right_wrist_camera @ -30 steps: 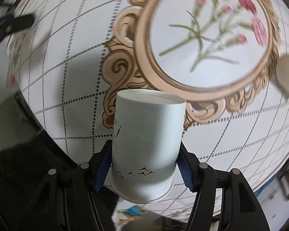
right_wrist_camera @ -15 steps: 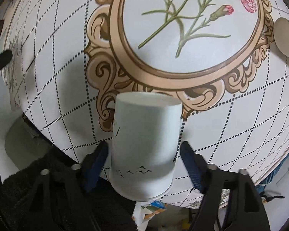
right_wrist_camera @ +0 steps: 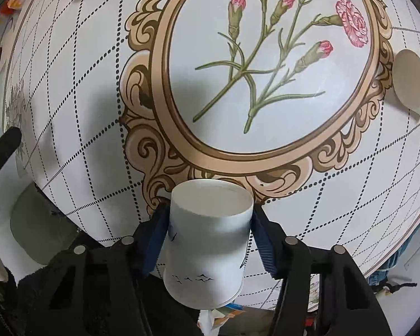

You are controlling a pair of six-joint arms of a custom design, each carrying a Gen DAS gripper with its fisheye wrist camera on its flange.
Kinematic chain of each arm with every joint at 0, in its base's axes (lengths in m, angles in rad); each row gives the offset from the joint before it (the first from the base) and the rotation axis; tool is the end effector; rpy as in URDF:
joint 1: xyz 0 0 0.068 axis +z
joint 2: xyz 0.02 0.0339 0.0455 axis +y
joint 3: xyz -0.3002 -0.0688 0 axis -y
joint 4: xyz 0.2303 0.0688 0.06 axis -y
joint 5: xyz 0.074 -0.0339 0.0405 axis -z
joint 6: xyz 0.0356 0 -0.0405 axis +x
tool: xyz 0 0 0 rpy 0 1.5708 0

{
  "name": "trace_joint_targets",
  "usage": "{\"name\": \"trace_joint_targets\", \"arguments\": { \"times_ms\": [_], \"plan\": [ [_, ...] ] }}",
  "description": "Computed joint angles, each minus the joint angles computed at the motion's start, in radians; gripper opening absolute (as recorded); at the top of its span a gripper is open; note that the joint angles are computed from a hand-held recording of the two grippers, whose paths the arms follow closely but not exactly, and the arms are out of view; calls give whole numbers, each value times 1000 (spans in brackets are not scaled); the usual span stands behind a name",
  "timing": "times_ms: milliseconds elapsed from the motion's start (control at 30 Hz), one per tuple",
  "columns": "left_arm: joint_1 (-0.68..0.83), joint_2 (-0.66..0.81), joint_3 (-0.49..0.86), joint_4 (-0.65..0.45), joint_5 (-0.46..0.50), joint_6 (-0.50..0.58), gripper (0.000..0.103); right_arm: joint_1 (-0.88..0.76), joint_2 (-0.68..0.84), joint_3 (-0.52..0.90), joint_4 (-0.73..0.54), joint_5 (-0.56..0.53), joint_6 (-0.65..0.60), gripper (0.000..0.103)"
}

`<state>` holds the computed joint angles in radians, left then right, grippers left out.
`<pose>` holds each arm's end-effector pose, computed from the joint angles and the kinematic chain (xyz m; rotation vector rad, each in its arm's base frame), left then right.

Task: Flip cup upside down
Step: 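Lower the inverted cup onto the medallion with the right tool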

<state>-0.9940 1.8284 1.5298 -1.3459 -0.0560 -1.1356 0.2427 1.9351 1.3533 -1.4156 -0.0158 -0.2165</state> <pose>0.1795 -0.2723 0.2841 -0.2179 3.1175 0.1432 0.2979 0.0743 0.2178 0.6133 -2.6446 -0.0137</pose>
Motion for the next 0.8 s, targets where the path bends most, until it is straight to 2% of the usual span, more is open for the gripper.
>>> {"name": "trace_joint_targets", "arguments": {
  "times_ms": [233, 367, 500, 600, 633, 733, 800],
  "plan": [
    [14, 24, 25, 7, 16, 29, 85, -55, -46, 94, -40, -22, -33, 60],
    [38, 34, 26, 33, 53, 40, 85, -124, -101, 144, 19, -50, -59, 60],
    [64, 59, 39, 39, 75, 61, 85, -156, -177, 149, 170, -81, -31, 60],
    [82, 76, 49, 39, 88, 81, 85, -165, -241, 86, 336, -103, 7, 60],
    [85, 81, 56, 34, 90, 87, 84, -137, -282, 68, 346, -95, 45, 60],
    [95, 104, 99, 8, 84, 109, 85, -93, -371, -85, 525, -76, 98, 60],
    [94, 117, 121, -7, 78, 122, 84, -87, -419, -155, 597, -75, 102, 60]
  ]
}}
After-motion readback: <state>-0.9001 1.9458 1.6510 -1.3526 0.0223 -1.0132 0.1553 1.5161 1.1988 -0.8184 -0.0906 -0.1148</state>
